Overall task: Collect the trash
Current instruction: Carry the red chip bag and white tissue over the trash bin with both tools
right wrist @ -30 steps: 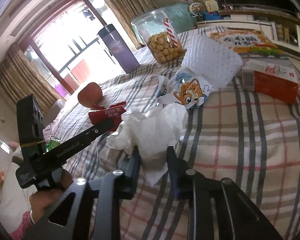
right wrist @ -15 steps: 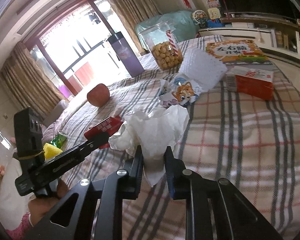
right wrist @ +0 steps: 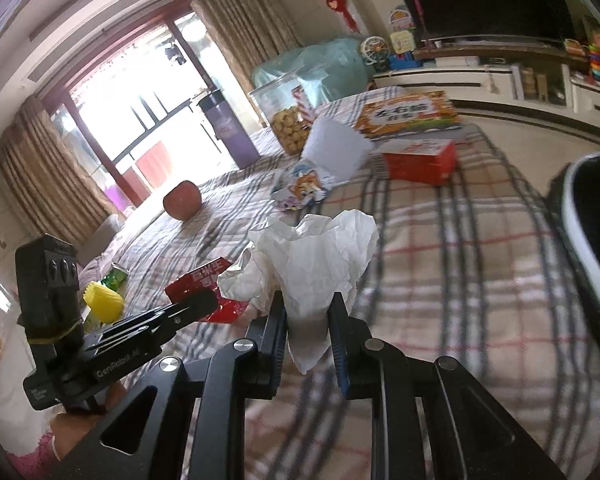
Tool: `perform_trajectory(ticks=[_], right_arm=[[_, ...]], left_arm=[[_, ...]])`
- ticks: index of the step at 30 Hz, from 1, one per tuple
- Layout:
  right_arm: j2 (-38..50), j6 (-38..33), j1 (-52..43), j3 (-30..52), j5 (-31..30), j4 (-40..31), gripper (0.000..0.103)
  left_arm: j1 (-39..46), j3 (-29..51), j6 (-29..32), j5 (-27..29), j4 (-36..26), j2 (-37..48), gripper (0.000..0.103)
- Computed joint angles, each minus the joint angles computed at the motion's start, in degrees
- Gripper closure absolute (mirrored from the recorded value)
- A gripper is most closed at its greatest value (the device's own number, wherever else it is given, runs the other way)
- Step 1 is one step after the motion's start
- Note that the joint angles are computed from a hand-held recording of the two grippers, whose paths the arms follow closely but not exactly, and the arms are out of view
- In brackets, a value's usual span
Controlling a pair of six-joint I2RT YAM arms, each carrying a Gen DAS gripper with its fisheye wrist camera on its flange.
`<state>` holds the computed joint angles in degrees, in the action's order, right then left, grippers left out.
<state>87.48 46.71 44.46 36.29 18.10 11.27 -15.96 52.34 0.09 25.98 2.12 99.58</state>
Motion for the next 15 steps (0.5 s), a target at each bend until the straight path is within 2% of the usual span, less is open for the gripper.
perform_trajectory(ticks=[10, 15], right_arm=[[-12.12, 3.33, 1.39, -7.96, 5.55, -4.36, 0.083], [-17.75, 5.07, 0.92, -11.47, 6.46, -6.57, 0.083]], left_arm=[[-6.45, -1.02, -0.92, -0.49, 0.44, -1.33, 0.098], [-8.76, -0.01, -1.20, -0.71, 0.40, -0.82, 0.098]])
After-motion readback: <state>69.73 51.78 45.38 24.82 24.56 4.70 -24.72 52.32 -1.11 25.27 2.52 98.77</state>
